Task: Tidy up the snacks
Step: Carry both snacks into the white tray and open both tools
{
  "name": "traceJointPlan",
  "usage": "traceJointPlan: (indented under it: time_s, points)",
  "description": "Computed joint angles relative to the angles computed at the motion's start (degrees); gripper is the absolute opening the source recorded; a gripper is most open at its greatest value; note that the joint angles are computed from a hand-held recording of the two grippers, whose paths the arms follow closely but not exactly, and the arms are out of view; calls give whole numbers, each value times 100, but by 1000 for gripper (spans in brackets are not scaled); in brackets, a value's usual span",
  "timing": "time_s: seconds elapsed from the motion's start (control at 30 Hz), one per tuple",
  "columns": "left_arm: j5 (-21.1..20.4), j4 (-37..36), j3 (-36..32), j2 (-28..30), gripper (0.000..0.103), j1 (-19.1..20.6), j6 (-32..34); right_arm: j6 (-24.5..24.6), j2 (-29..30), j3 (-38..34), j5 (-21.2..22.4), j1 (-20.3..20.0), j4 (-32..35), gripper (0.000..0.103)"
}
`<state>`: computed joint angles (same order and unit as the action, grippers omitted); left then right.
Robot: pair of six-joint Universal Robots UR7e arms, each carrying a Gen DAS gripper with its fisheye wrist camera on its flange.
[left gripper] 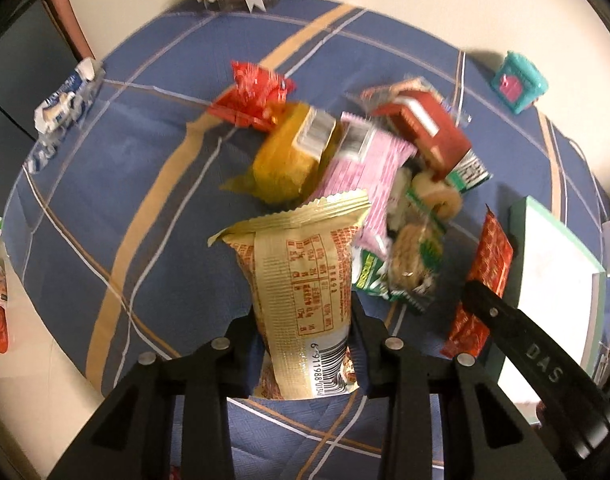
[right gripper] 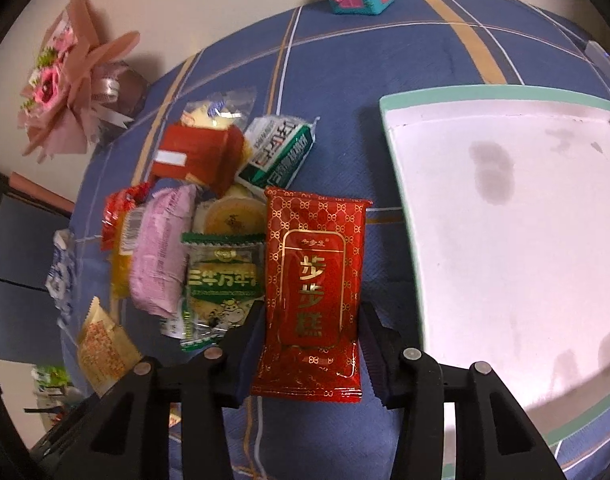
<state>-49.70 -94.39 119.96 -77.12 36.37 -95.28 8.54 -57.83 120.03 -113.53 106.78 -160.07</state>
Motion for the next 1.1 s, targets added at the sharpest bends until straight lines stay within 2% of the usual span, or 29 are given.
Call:
traceJointPlan:
  time_s: [0.13, 0.27, 0.47, 0.6, 0.73, 0.83, 0.97, 1.0, 1.03, 1.1]
  points:
    - [146, 236, -241, 107, 38, -149, -118, 29, -251, 64, 107, 30, -67, 48]
    - [299, -121, -406, 391, 38, -116, 326, 46, -523, 135, 137, 14, -144, 48]
    - [331, -900, -653, 972, 38, -221, 1399, 186, -1103, 302, -337, -237, -334, 48]
    - [324, -1450, -901, 1474, 38, -288, 2116, 425, -1518, 428, -1221, -466, -413, 48]
    - [264, -1837, -1111, 1878, 38, -336, 2678, 642, -1891, 536, -1593, -799, -444, 48]
    - [244, -2078, -1258, 2128, 38, -337, 2993, 677, -2004, 547, -1795, -929, -412, 48]
    - [202, -2436, -1474, 2460, 38, -355, 3433, 545, -2192, 613, -1697, -1194, -424, 48]
    - [199, -2500, -1511, 2520, 38, -363, 3507, 607, -2069, 573, -1723, -1174, -442, 48]
    - [176, -2661, -1530, 2583, 40, -359, 3680, 595, -2069, 563, -1714, -1200, -418, 49]
    - [139, -2848, -1563, 2658, 62, -355, 3931, 540, -2062, 563, -1728, -1230, -423, 52]
